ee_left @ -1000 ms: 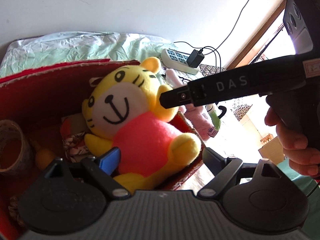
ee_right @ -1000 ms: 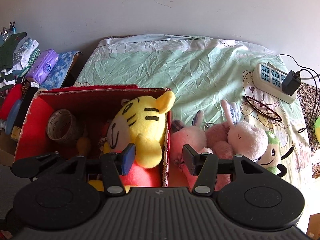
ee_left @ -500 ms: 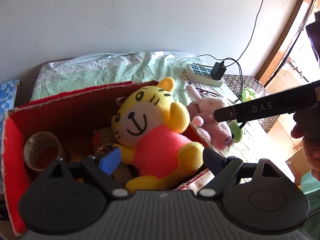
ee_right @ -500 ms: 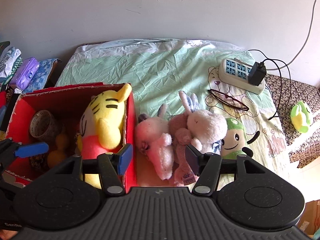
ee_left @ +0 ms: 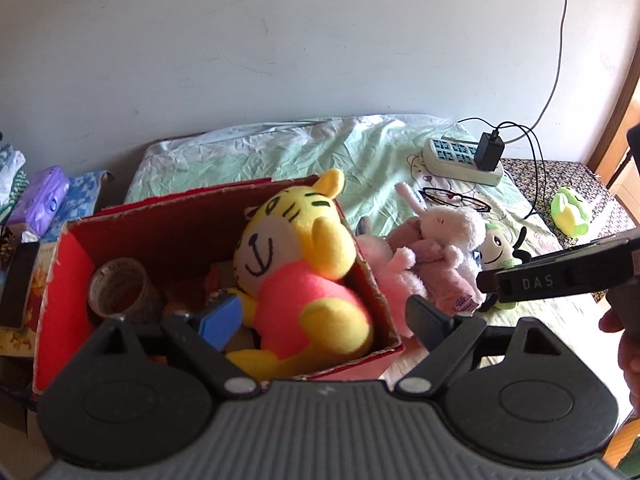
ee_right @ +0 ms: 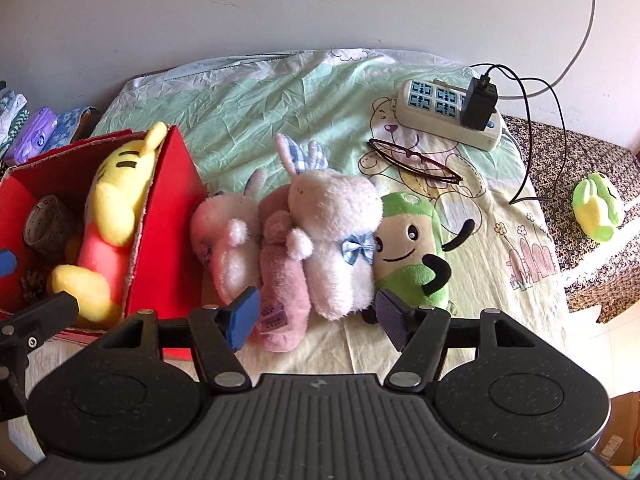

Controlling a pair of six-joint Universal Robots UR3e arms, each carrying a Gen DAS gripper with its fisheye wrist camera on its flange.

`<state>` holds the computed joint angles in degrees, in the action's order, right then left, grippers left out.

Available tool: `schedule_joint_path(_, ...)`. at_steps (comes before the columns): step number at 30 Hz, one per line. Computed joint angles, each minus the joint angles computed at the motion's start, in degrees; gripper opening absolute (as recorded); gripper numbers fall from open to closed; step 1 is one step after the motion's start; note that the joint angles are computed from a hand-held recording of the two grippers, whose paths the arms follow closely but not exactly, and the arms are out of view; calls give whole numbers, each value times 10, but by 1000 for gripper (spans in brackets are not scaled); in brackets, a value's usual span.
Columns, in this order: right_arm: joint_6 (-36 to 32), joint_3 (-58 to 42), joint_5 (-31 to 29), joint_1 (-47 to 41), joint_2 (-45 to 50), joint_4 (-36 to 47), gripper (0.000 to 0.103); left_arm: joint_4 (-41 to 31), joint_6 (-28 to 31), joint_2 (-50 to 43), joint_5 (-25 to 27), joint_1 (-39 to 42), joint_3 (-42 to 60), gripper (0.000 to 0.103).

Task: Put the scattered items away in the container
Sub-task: 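Withdraw the right gripper from the box toward the green bean plush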

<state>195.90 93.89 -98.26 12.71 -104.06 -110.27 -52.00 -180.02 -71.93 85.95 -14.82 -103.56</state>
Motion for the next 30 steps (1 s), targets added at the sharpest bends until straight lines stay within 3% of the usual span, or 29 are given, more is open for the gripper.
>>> schedule_joint_path(5, -78, 91, 70, -105, -101, -6, 67, -2, -109, -103, 134, -137, 78, 88)
schedule_joint_path(13, -212, 159, 209, -284, -223, 51, 67, -62, -244, -206, 242, -241, 179, 88)
schedule_joint_path(19, -251, 172, 277, -347, -245, 88, 67, -110, -289, -220, 284, -256, 210, 88)
schedule_joint_path(30, -196, 191, 270, -320, -248, 59, 67, -127, -263, -197, 284, -224, 197, 88)
